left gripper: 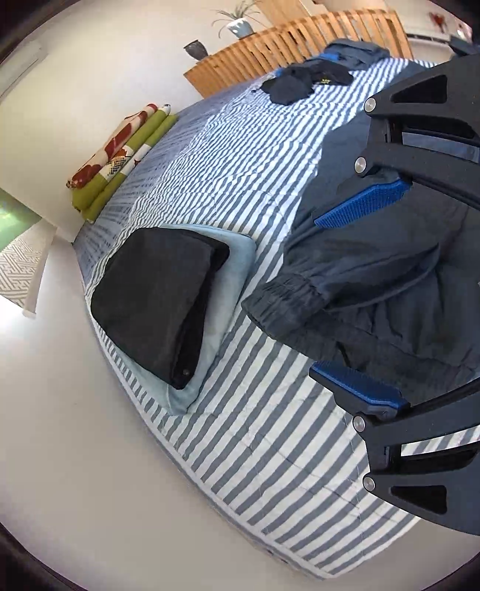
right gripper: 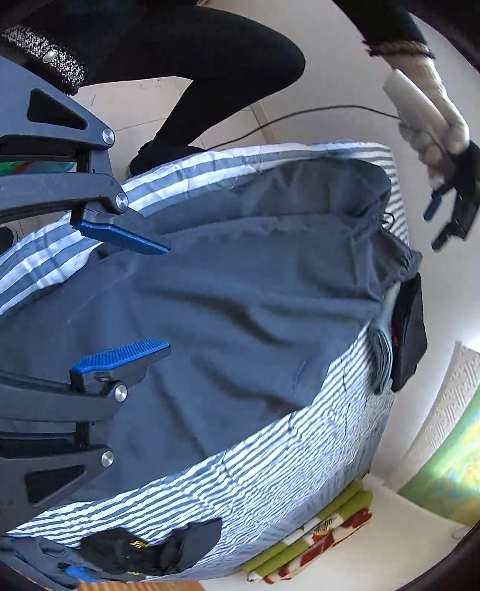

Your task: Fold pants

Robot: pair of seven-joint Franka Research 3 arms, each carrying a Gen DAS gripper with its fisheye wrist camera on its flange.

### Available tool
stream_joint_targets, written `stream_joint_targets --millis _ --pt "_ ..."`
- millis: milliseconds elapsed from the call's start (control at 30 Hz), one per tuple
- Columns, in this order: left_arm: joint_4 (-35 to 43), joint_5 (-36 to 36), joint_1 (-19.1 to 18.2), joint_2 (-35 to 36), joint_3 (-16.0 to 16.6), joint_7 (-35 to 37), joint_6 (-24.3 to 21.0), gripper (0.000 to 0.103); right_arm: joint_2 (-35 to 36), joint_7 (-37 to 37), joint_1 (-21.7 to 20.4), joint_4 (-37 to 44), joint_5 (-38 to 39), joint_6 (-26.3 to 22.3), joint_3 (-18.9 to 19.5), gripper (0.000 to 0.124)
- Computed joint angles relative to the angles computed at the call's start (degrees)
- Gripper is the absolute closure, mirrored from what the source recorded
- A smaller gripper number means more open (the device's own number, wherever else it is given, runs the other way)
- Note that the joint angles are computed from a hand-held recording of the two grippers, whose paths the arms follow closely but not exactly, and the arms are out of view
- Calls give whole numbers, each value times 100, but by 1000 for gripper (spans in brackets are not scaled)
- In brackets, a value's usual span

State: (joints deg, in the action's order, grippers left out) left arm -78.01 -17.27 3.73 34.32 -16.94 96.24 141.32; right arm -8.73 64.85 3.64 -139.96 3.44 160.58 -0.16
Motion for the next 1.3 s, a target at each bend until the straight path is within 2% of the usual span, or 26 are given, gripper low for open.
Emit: stream_joint_targets --millis 100,167,200,233,267,300,333,367,400,433,467,667,833,1033,1067,1133,1200,1233,1300 --pt "926 317 -239 593 177 -375 -513 25 278 81 45 183 -266 -171 100 78" --pt "1327 538 -370 865 288 -647 -770 26 438 750 -95 200 -1310 -45 207 78" --pt "1513 634 -426 1001 331 -779 -869 30 514 1037 -133 236 -1745 -37 215 78" --pt "1703 711 -463 1149 349 -862 -947 37 571 1129 -122 271 -1909 -67 177 78" --pt "1816 791 -496 1233 367 -927 -1013 57 595 1214 -95 293 -1994 -124 143 78" --pt "1913 877 -532 1303 396 -998 -1068 71 627 1317 -83 330 -2091 -204 108 78" --pt "1969 979 -574 1350 440 -1075 -1082 74 641 1300 -64 356 -2048 -243 60 81" --pt "1998 1060 -599 1378 457 -1110 -1070 83 636 1189 -47 356 -1904 -263 10 86" --pt "1974 1116 -602 1359 458 -1129 -1055 88 628 1086 -36 367 -1765 -327 -29 102" --pt "1865 1123 -577 1294 427 -1124 -972 88 616 1082 -37 400 -1708 -424 -53 117" --pt "1782 1125 -554 1234 401 -1126 -915 89 572 1097 -52 371 -1660 -431 -83 119" --pt "1019 1020 -368 561 251 -1020 -485 91 225 1329 -278 218 -1534 -88 -163 122" --pt "-249 138 189 -422 -120 -469 126 91 -264 1228 -515 -14 -1424 118 -165 122" --pt "-2255 -1014 515 -1633 -123 331 857 91 -840 439 -501 -445 -856 40 -176 122" --pt "-2465 -1312 574 -1716 -125 506 873 91 -834 270 -506 -498 -848 42 -158 122" --pt "-2739 -1318 454 -1772 97 389 947 91 -891 253 -685 -716 -1140 91 79 123" --pt "-2835 -1451 455 -1764 168 455 861 91 -824 574 -1029 -835 -1791 99 474 123" --pt "-2859 -1646 519 -1765 134 659 778 91 -750 642 -1093 -842 -2026 51 557 123" --pt "-2851 -1874 582 -1778 130 1031 508 85 -649 525 -966 -817 -2125 -237 499 123"
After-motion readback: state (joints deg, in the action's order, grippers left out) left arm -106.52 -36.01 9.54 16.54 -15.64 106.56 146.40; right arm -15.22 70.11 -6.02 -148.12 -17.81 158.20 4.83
